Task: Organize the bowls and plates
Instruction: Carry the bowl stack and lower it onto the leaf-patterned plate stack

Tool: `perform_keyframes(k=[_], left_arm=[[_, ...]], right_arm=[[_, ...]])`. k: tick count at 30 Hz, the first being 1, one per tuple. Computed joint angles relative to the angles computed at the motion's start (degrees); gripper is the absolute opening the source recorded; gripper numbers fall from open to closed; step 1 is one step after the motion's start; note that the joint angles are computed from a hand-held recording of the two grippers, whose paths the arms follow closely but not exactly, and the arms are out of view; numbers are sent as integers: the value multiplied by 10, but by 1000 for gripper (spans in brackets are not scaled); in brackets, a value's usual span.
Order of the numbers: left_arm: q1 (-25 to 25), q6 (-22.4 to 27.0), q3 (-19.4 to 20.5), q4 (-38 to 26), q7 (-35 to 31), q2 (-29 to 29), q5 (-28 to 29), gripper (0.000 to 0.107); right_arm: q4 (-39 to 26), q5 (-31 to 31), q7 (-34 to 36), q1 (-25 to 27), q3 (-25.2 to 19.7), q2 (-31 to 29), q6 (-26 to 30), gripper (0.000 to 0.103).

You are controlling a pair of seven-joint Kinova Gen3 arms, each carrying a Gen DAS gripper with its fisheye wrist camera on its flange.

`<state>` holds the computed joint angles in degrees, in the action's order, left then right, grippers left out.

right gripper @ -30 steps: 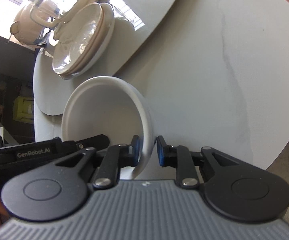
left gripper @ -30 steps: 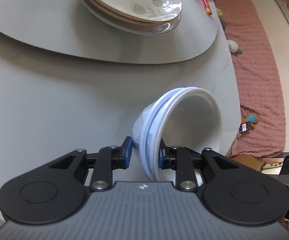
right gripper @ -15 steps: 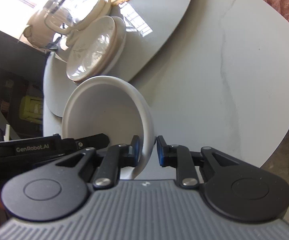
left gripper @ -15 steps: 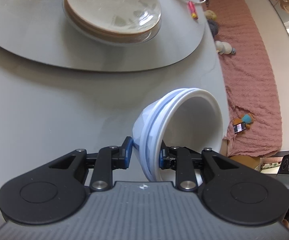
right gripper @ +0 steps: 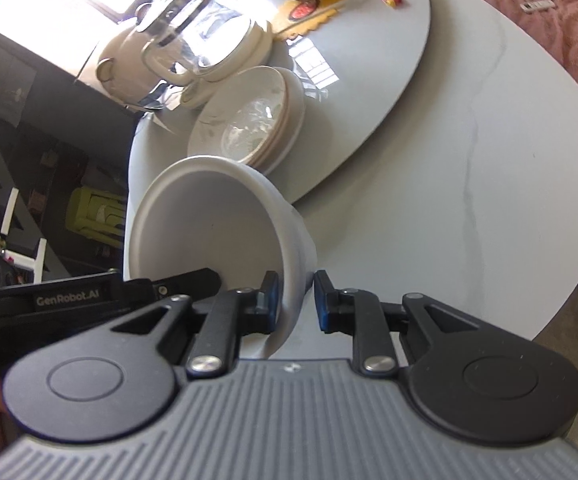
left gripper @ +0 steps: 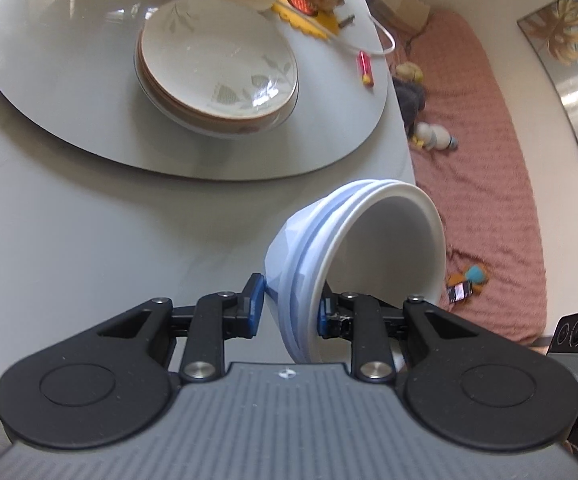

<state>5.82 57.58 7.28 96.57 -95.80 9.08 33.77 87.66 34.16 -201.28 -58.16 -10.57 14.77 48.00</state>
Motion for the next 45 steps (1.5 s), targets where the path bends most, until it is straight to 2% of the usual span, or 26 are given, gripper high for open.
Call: perform_keyframes(k=[6, 12, 19, 25, 32, 45], left_arm=[[1, -21, -4, 21, 21, -12, 5, 29], [-6, -11, -7, 2, 29, 4, -2, 30], [-29, -14, -5, -52, 11, 46, 8, 30], [-42, -14, -1, -122, 28, 86, -7, 30], [-58, 7, 10, -213, 37, 157, -23, 30], [-63, 44, 27, -320, 50, 270, -56, 30]], right_arm=[[-11, -17, 41, 16, -2, 4, -5, 22], [-24, -40, 66, 23, 6, 14, -15, 22], [-58, -38, 89, 32, 33, 39, -39, 22], [-133, -66, 171, 61, 50, 83, -37, 22], [-235, -142, 294, 97, 62, 143, -4, 22], [-334, -233, 366, 128, 84, 227, 48, 22]])
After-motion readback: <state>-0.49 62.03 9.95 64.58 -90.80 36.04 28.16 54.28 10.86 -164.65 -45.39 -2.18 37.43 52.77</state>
